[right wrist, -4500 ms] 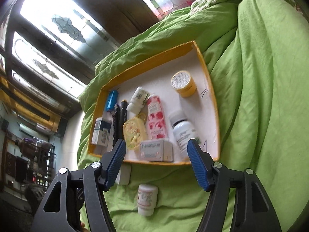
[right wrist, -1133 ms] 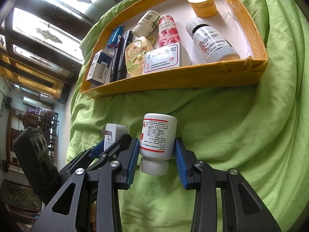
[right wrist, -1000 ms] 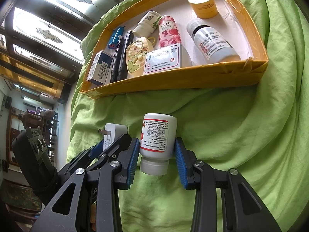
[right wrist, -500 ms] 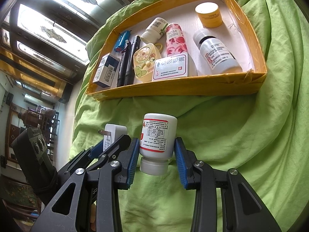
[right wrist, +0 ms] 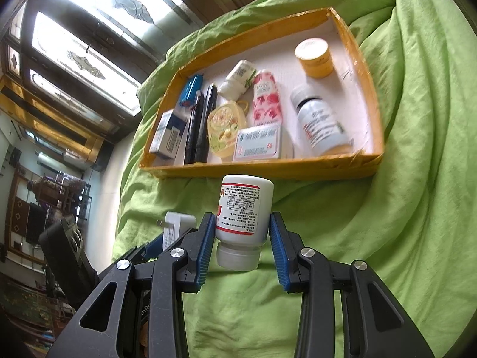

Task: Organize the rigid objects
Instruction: 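Carry the charger and pill bottle into the tray with both grippers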

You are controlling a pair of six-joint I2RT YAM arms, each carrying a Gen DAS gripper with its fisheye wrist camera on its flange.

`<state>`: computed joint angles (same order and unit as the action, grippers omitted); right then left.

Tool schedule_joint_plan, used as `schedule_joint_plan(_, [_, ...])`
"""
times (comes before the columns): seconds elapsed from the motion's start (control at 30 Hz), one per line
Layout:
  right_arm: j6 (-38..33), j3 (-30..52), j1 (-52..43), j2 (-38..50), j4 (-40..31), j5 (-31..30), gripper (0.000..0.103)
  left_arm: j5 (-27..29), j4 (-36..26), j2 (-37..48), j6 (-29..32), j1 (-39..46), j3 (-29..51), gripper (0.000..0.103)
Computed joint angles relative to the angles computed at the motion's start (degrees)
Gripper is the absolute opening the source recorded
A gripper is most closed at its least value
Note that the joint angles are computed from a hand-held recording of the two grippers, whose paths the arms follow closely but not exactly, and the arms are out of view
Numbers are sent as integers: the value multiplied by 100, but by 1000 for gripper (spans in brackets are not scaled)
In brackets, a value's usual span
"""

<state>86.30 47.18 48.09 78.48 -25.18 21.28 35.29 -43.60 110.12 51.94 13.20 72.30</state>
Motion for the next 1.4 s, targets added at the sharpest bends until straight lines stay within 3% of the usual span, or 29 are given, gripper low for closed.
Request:
schedule_joint_plan(0.33, [285,-105,-289,-1011,-1151,743,33,53,-66,-59,41,-23,9,38])
schedule_joint_plan(0.67, [-164,13,-847,-1127,-978,618,33,129,-178,-215,-278,-397,443,38])
schedule_joint_plan(0.97, [-1105,370,-1798,-799,-547,-21,27,131,-442,241,-966,-943,1620,38])
schedule_joint_plan(1.13, [-1710,587,-2034,-549,-1089,-624,28,134,-535,412,-1042,-1019,1862,38])
schedule_joint_plan(1.27, [-1798,573,-2288,-413,-1285,-1208,29,141,-571,492,-1104,-1067,1928,38])
schedule_joint_plan(1.4, [-1797,549,-2233,-192,-1280,-1398,31,124,-580,521,-1110,-1109,1960,38])
